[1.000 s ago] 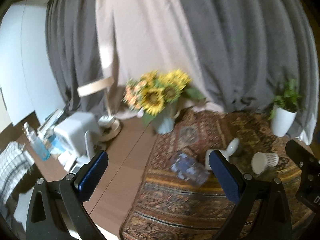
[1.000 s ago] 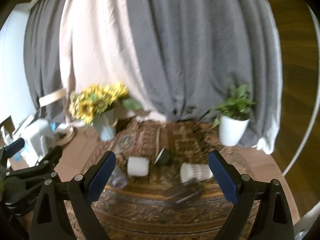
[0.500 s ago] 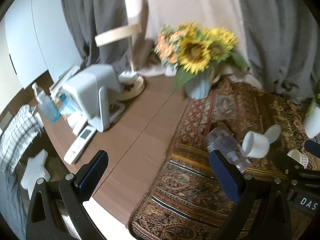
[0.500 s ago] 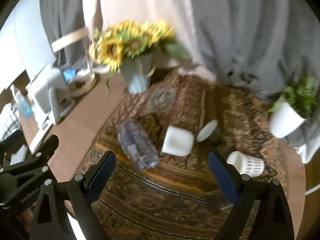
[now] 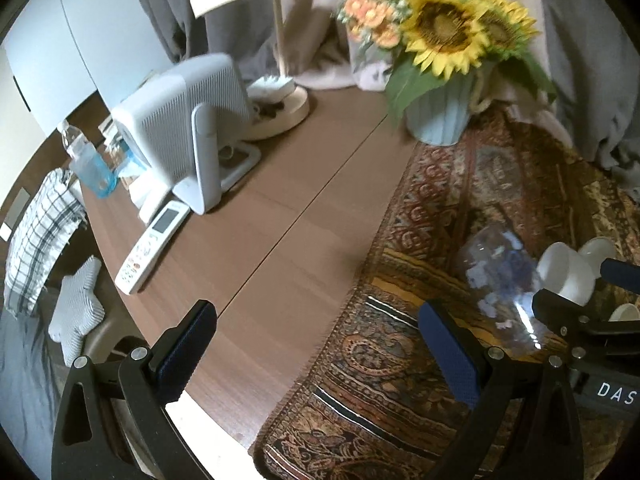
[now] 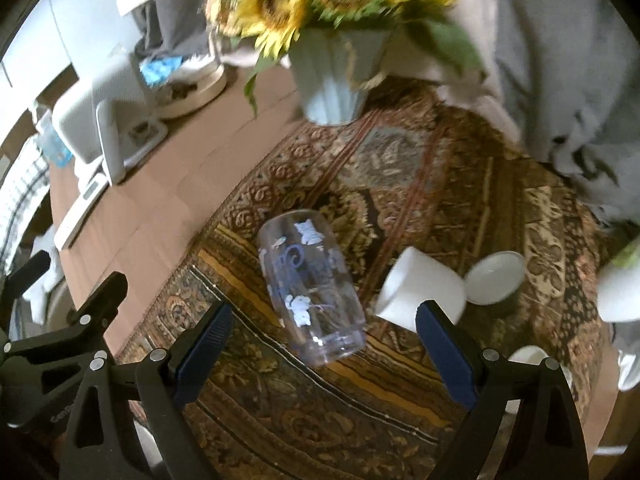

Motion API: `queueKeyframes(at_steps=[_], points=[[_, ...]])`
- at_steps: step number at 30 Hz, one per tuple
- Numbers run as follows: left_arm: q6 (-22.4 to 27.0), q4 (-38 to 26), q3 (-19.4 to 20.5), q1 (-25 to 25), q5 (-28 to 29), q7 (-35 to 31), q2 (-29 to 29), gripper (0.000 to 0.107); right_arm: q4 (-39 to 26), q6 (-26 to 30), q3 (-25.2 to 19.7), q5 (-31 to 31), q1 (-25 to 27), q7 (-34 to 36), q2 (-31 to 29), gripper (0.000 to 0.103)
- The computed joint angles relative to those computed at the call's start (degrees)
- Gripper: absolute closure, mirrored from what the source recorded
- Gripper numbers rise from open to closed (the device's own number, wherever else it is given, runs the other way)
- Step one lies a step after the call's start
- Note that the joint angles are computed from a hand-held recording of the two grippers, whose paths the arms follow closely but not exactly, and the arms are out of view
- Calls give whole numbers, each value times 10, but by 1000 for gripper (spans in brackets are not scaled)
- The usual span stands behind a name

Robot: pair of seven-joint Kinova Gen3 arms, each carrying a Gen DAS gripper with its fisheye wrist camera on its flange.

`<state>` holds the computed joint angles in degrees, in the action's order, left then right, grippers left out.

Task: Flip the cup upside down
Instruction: 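Reach the right tool to the clear plastic cup and close on it, then lift the clear cup with the right tool and tilt it upright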

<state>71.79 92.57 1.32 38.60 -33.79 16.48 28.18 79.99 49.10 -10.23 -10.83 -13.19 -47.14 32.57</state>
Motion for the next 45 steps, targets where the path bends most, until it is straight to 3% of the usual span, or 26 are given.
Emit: queueKeyframes(at_steps=[9, 19, 24, 28, 34, 40, 45], points=[[-57, 16, -5, -40, 41, -32, 20, 5, -97, 83, 26, 67, -60, -35, 75, 10], [-102, 29, -20, -67, 72, -72, 34, 5, -150, 120, 37, 104, -94, -58, 124, 13], [-126, 41, -25, -72, 81, -81, 32, 5, -161, 136, 38, 111, -101, -66, 139, 20], [-134, 44, -28, -71, 80, -88, 34, 5, -138, 114, 42, 120, -108, -79, 130, 28], [-139, 47, -29, -68, 69, -110, 26, 5, -141, 131, 36, 103, -94, -94, 127, 28], [-138, 52, -25, -60, 39, -142, 9, 5, -99, 120, 35, 71, -68, -142, 84, 29], [-148, 58, -21, -57, 13, -171, -2, 5, -16, 54, 40, 50, -44, -197, 27, 30]])
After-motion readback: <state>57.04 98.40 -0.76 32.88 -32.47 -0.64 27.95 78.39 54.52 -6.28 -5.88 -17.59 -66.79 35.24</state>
